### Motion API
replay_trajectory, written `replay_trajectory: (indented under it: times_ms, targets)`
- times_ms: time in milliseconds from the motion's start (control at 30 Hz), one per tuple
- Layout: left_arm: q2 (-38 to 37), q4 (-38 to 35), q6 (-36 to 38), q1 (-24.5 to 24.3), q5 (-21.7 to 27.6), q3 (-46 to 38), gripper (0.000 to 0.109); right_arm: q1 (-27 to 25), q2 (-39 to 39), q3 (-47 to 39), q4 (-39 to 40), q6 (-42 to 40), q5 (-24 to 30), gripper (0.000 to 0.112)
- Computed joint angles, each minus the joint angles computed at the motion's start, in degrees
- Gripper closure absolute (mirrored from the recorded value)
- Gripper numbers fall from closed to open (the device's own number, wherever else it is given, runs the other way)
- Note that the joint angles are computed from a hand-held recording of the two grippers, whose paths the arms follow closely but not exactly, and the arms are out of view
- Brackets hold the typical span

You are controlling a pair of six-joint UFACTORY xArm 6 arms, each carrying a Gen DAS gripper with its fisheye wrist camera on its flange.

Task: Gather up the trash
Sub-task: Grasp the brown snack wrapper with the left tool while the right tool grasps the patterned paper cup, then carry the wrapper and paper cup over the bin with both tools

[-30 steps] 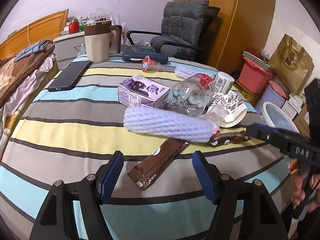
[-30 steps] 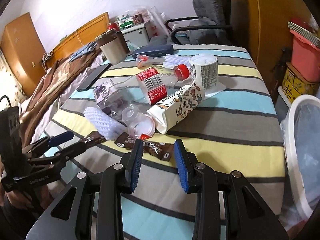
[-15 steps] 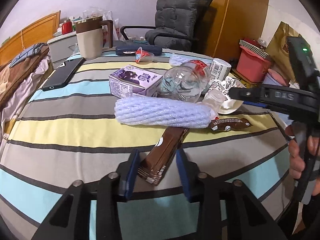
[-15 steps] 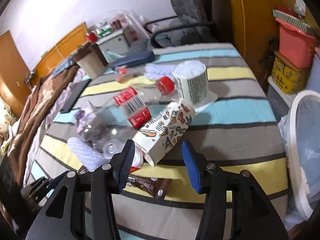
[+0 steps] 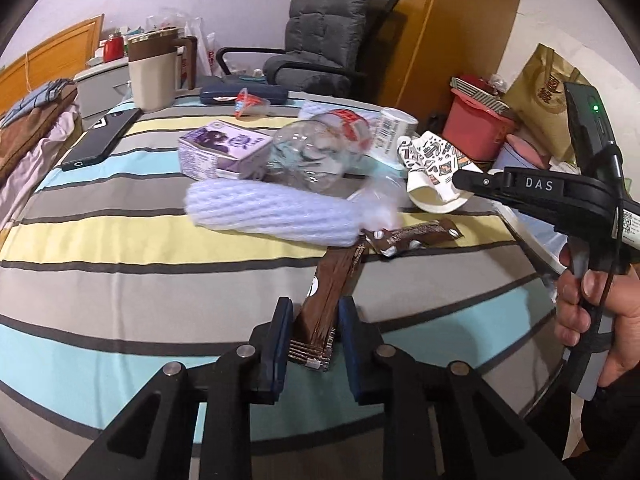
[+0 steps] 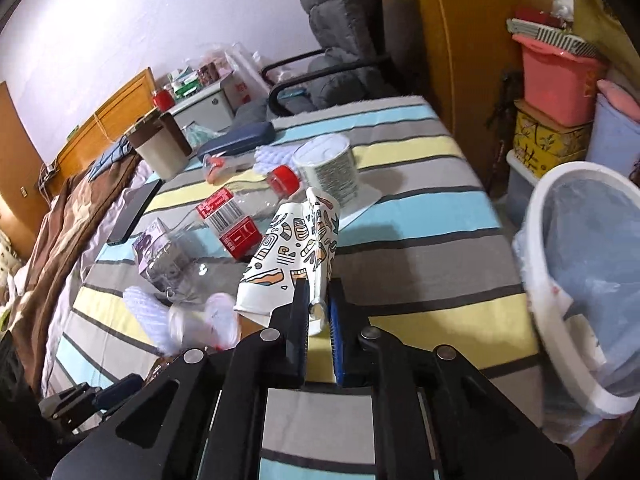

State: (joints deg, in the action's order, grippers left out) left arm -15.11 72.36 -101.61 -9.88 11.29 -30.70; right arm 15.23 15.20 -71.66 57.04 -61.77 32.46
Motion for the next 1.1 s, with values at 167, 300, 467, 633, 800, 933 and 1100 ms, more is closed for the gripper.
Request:
replay_trajectory:
  times_ms: [167,300,467,633,800,933,1100]
  targets:
    - [-0.54,-0.75,-0.13,-1.60,0.46,-0.13,0.086,-1.27,-1.60,1.53,2.18,-2.20,-0.24,0.101]
    - [-1.96,-0.93,-0.44,-2.74,1.44,0.17,0.086,-2.32,-2.82,2.75,3.60,-3.36,0.24,0.101]
    - [-4.43,-0.91,-1.02,-3.97,3.71,0.71,0.086,-3.12,-4.01,3.79,4.96,-4.68,0.40,0.101]
    - [-6.17,-1.31,-1.08,-4.40,5.39,0.87,0.086,-3.48,-4.89,4.60,6.42,-6.01,0.16,0.101]
    - [-4.99,-1.44,-0.52,-4.59,5.23,-0.55,0.086,-3.80,-5.17,5.03,7.30,-6.83,0.32,0.101]
    - [-3.04,-1.05,-0.49,-4.61,4.71,-2.50,0.086,-4.13,-5.58,5.57,7.92,-7.40,0.13,0.101]
    - [-0.45,-0.25,-0.78,-4.69,3.92,-5.52,0.086,-5.34,-5.77,5.61,8.64,-7.88,-0.14,0.101]
